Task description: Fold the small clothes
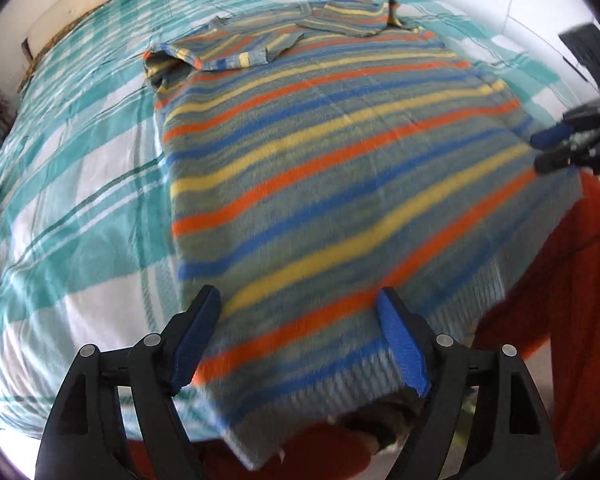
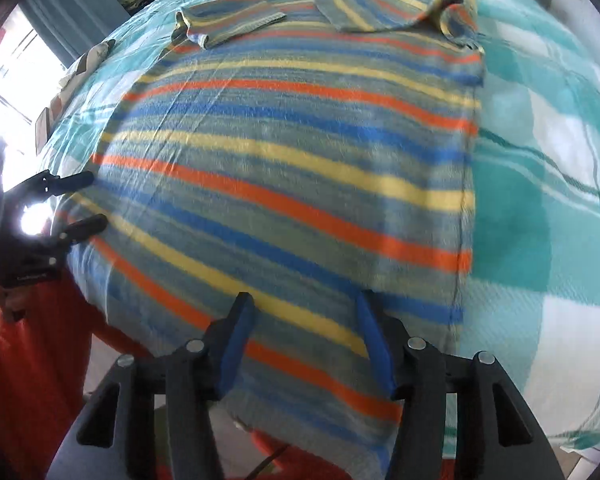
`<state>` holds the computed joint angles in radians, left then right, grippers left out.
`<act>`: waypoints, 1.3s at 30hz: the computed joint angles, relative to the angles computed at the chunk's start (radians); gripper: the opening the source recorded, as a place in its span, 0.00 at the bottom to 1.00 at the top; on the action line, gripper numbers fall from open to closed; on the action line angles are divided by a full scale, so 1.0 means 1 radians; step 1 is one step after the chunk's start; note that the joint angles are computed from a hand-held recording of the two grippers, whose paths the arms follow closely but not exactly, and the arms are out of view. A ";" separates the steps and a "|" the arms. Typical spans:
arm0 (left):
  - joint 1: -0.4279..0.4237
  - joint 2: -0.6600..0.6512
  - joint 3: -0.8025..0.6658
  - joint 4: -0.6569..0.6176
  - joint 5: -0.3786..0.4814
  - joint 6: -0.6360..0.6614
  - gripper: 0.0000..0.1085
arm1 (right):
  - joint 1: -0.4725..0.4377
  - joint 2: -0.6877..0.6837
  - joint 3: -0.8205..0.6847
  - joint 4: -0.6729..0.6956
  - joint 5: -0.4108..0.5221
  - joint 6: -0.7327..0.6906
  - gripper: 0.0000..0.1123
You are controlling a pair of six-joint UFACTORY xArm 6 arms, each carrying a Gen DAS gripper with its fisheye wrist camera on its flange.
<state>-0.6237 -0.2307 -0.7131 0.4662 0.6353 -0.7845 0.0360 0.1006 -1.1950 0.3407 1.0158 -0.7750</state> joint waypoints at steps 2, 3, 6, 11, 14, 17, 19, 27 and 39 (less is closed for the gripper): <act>-0.028 -0.081 0.037 -0.003 0.070 -0.007 0.75 | -0.001 -0.013 -0.057 -0.076 0.095 0.019 0.47; -0.032 -0.114 0.049 0.005 0.095 -0.031 0.75 | 0.006 -0.021 -0.093 -0.098 0.118 0.005 0.47; -0.001 -0.172 0.047 0.036 0.132 -0.143 0.75 | 0.048 0.005 -0.241 -0.106 0.104 -0.073 0.47; 0.096 -0.233 0.050 0.101 0.108 -0.359 0.77 | 0.111 0.300 -0.649 -0.047 0.057 -0.128 0.49; 0.104 -0.248 0.053 0.106 0.156 -0.429 0.77 | 0.163 0.557 -0.908 -0.101 0.048 -0.058 0.49; 0.093 -0.292 0.089 0.099 0.204 -0.461 0.77 | 0.192 0.781 -1.140 -0.133 0.067 0.042 0.48; 0.083 -0.321 0.112 0.088 0.248 -0.465 0.77 | 0.191 0.873 -1.237 -0.136 0.080 0.096 0.46; 0.108 -0.450 0.221 0.022 0.266 -0.505 0.77 | -0.010 0.833 -1.293 -0.007 -0.039 0.351 0.05; 0.109 -0.256 0.101 -0.029 0.111 -0.397 0.77 | -0.284 0.756 -1.124 0.034 -0.039 0.634 0.05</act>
